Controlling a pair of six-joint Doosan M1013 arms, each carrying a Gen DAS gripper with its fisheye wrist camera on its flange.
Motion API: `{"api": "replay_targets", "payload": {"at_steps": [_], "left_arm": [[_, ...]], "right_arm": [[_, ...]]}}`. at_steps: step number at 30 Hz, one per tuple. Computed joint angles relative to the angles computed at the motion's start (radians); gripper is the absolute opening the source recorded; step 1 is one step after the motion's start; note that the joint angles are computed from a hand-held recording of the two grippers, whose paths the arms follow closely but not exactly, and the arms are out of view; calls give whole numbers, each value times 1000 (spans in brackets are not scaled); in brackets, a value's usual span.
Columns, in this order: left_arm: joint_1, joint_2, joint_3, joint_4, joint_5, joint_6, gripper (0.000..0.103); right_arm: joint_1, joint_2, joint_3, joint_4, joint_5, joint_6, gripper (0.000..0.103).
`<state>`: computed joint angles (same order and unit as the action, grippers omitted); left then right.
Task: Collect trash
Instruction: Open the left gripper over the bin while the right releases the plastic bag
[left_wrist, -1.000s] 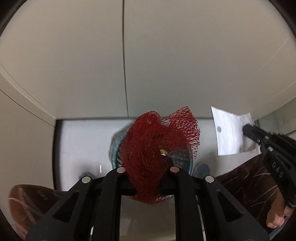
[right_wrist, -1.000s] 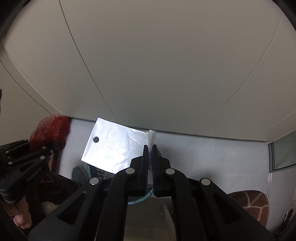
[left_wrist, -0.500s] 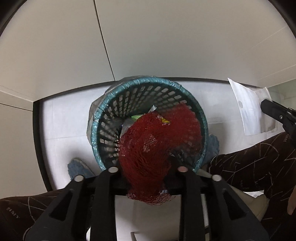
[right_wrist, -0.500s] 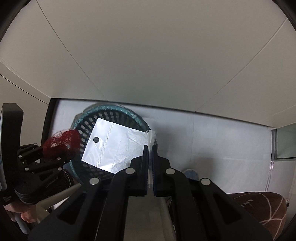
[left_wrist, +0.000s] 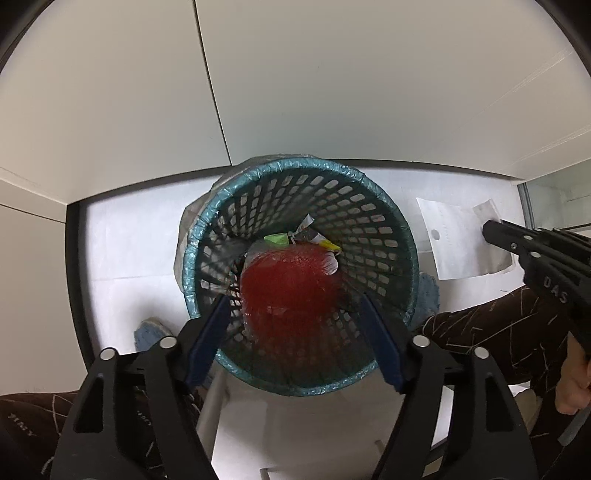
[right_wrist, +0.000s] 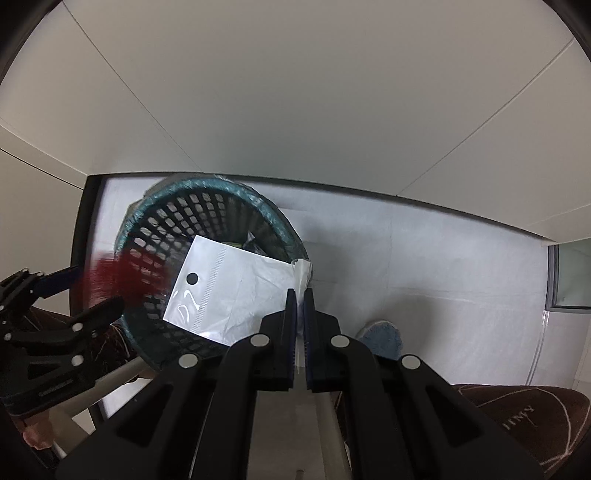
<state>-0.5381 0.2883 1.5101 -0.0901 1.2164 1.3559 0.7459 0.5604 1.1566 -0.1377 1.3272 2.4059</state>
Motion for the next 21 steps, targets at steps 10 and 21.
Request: {"api": "replay_targets", "payload": {"at_steps": [10,21], "left_arm": [[2,-10,11,44,-44,-48,90],[21,-6,15,90,-40,-124,94]], "right_arm": [[2,47,-34,38,-12,-79,3],[1,66,-49,96,-53,-133,13]]}}
